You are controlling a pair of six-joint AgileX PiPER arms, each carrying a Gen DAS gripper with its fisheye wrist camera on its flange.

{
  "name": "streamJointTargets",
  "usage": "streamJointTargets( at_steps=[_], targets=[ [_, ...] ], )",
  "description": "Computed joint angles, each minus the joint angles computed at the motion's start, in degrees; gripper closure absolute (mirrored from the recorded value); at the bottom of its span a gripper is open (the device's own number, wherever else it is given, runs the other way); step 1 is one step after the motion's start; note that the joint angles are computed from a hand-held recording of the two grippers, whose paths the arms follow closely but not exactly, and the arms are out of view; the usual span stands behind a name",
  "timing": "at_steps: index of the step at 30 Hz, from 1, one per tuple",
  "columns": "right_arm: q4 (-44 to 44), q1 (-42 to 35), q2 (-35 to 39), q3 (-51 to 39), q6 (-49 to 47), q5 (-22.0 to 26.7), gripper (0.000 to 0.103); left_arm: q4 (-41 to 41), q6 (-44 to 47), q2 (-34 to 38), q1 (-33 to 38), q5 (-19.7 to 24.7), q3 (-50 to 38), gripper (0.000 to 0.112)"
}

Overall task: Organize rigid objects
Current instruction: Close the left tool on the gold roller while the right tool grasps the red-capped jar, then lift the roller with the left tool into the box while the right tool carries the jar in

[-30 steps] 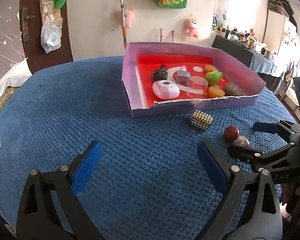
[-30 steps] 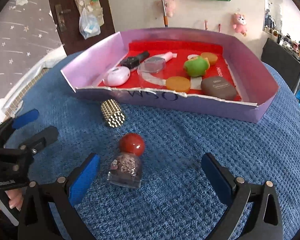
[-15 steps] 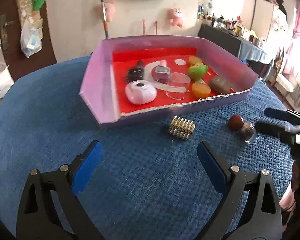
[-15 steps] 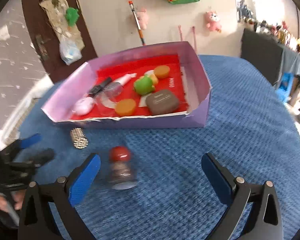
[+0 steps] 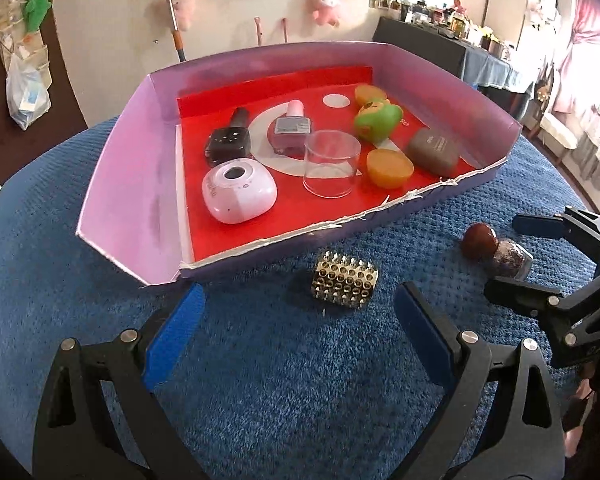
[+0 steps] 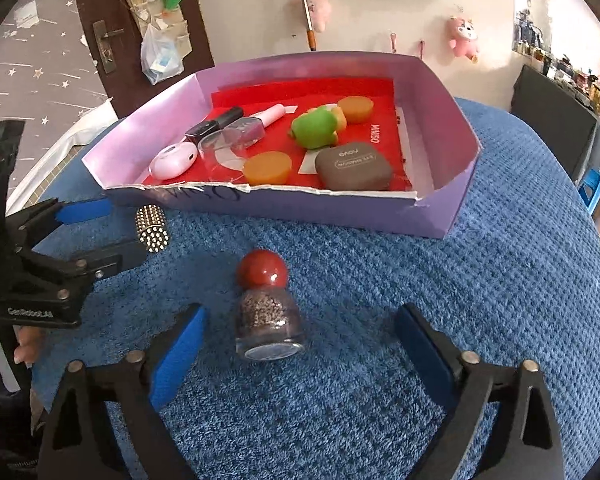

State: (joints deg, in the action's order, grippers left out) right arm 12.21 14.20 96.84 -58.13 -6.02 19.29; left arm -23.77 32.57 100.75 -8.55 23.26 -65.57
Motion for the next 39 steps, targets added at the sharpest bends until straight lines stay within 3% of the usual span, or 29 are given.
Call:
streamJointTargets(
  at_steps=[2, 7, 9, 11, 12, 13, 23, 39],
  targets=[
    [-0.2, 0.1, 0.8, -1.1, -0.9, 0.3, 0.012, -1.0, 1.2, 0.6, 0.0, 0.8, -0.7, 0.022],
    [-4.9, 2.0, 1.7, -2.2, 1.5, 0.1, 0.027, 0.3, 0.1, 3.3, -0.9, 3.1, -3.5, 0.046],
    [-7.3, 2.8, 2.0, -2.5, 3.0, -0.1, 0.041, 1.3, -0.8, 3.4, -1.4, 2.1, -3.3, 0.049],
    [-10.6, 3.6, 1.9, -2.1, 5.0, -0.6, 0.053, -0.3, 1.0, 3.3, -1.3, 1.4, -2.9, 0.062],
    [-10.3, 3.7, 1.6, -1.6, 4.1, -1.1, 0.064, -2.7, 3.4, 3.1, -1.0, 1.5, -2.7, 0.078],
    [-7.6, 3.5, 1.3, -1.3, 1.1, -1.2, 0.069, -3.8, 4.6, 3.0, -0.7, 1.5, -2.6, 0.084],
    [-1.2, 2.9, -3.0, 2.1, -5.0, -3.3, 0.07, -18.1, 18.1, -1.8, 2.2, 2.8, 2.2, 0.084],
    [0.6, 2.8, -4.7, 4.0, -5.5, -4.2, 0.07, -21.9, 22.0, -5.5, 1.5, 3.5, 5.6, 0.084]
  ],
)
